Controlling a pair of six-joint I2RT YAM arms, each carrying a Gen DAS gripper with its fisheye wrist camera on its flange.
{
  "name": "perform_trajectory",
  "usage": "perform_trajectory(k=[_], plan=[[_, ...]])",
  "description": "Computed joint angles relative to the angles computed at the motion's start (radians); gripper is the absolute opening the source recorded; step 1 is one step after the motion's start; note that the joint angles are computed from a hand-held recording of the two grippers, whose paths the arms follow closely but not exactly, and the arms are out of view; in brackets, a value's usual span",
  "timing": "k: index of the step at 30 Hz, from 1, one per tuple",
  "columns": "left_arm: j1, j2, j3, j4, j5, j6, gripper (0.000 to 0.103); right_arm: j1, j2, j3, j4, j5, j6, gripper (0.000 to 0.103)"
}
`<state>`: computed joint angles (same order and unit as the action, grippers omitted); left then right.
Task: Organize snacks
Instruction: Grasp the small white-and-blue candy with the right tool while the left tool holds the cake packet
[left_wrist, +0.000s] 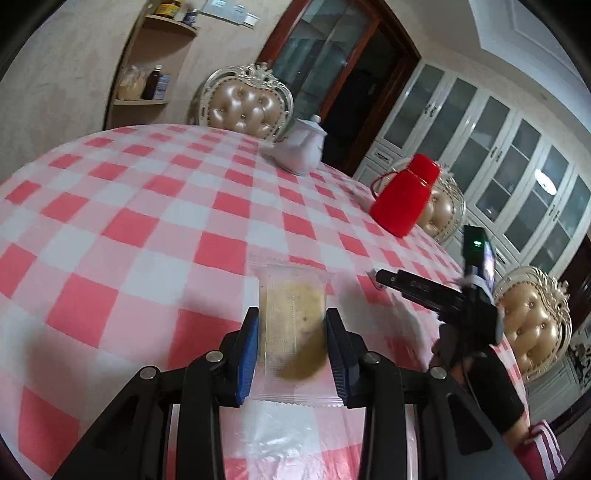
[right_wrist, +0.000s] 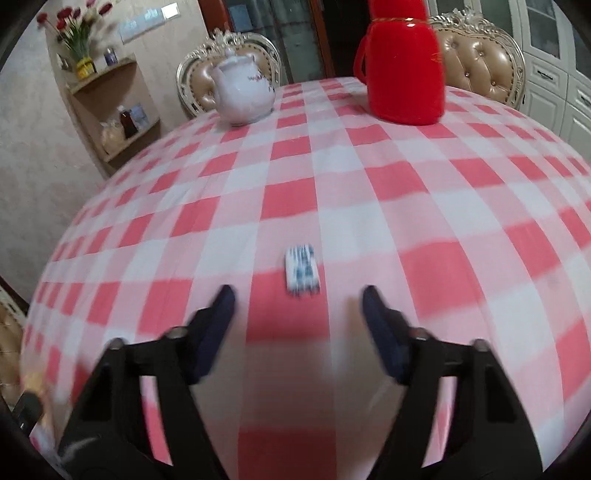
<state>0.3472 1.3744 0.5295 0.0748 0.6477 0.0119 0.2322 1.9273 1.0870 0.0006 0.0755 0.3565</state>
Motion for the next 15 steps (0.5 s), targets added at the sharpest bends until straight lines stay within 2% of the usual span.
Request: perform_trajectory(k=[3,5,7,12,15], plan=[[-0.001,0.015,0.013,0.004,0.001,-0.003,0.036,0.004,0.061,0.095,-0.075,0.015,-0.010,0.047],[-0.004,0.025,0.020,0.002,0.001,-0.003,0.036,0.019,0.062,0.103,-0.103,0.057,-0.009,0.024],[-0.005,0.026,0.021,0.002,-0.001,0.001,0.036,0.030,0.006,0.020,-0.064,0.034,0.001,0.023],[-0.009,0.029,0.019,0.003,-0.004,0.008,0.036,0.112,-0.257,-0.310,0.089,0.025,0.029,0.023],[-0.015,0.027,0.016,0.001,-0.005,0.014,0.036,0.192,-0.473,-0.478,0.088,0.058,0.068,0.023]])
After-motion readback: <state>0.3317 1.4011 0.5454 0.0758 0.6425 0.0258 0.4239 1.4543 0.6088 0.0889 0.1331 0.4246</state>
